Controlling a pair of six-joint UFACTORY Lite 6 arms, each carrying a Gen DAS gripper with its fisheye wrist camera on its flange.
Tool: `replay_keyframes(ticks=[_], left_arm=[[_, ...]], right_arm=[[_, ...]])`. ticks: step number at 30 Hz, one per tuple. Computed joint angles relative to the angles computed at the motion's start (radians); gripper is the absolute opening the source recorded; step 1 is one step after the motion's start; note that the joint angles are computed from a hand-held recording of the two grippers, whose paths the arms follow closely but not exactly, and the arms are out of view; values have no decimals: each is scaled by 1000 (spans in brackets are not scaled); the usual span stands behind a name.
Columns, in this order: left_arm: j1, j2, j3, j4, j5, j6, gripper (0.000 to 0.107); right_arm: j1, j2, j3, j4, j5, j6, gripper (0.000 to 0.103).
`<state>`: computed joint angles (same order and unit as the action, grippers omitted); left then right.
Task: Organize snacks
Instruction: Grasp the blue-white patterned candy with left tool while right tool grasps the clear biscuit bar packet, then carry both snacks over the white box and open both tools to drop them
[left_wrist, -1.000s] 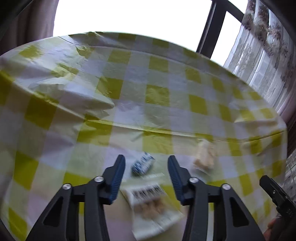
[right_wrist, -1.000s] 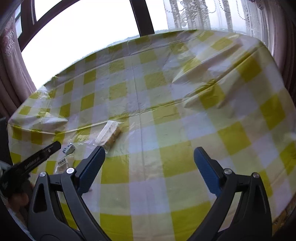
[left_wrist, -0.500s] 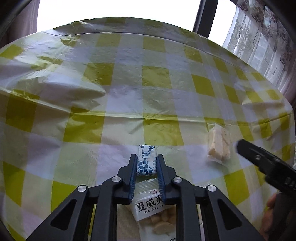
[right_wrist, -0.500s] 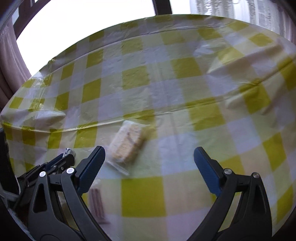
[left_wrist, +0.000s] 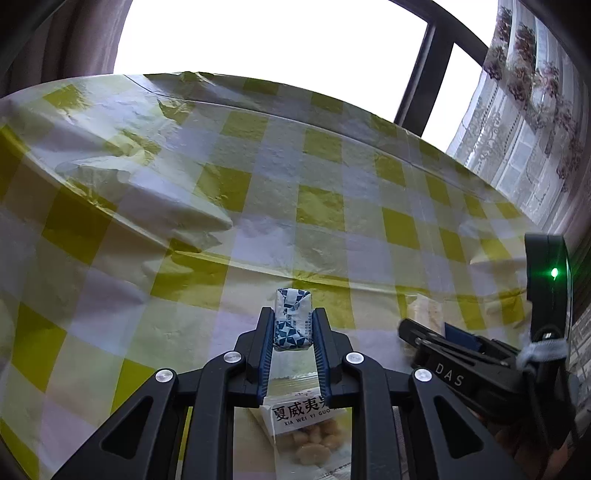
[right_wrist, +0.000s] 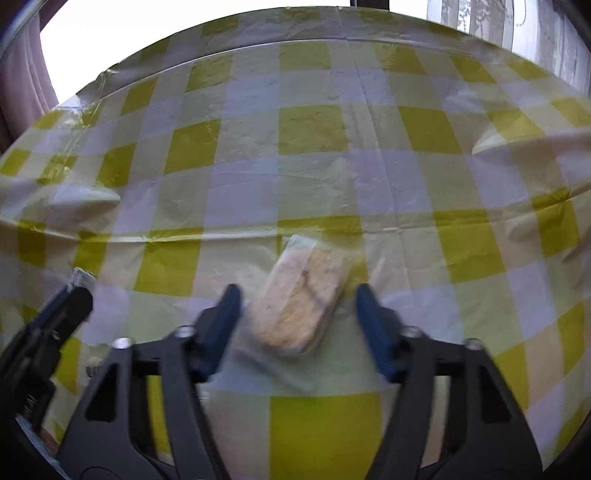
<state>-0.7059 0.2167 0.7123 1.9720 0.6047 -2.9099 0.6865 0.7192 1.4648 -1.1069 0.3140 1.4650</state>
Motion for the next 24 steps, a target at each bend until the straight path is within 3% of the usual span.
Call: replay_keyframes(ticks=[2,6,14,20,24], left_arm=[[-15,-6,-4,-1,14,-9,21],[-62,-3,11,-42,38,9,21],[-209,17,53,-163,83,50,21],[-380,53,85,-266,116,27,21],[-481,105,140,-323,123,3,21]], right_arm=[[-6,-21,-33,-43,-15,21,44],[-21,-88,-133,-145,-55,109,43],[-30,-391,-562,-593,-63,572,43],[-35,-642,-841,-681,-61,691,43],[-99,-876,-1024,-553,-142,563,43]])
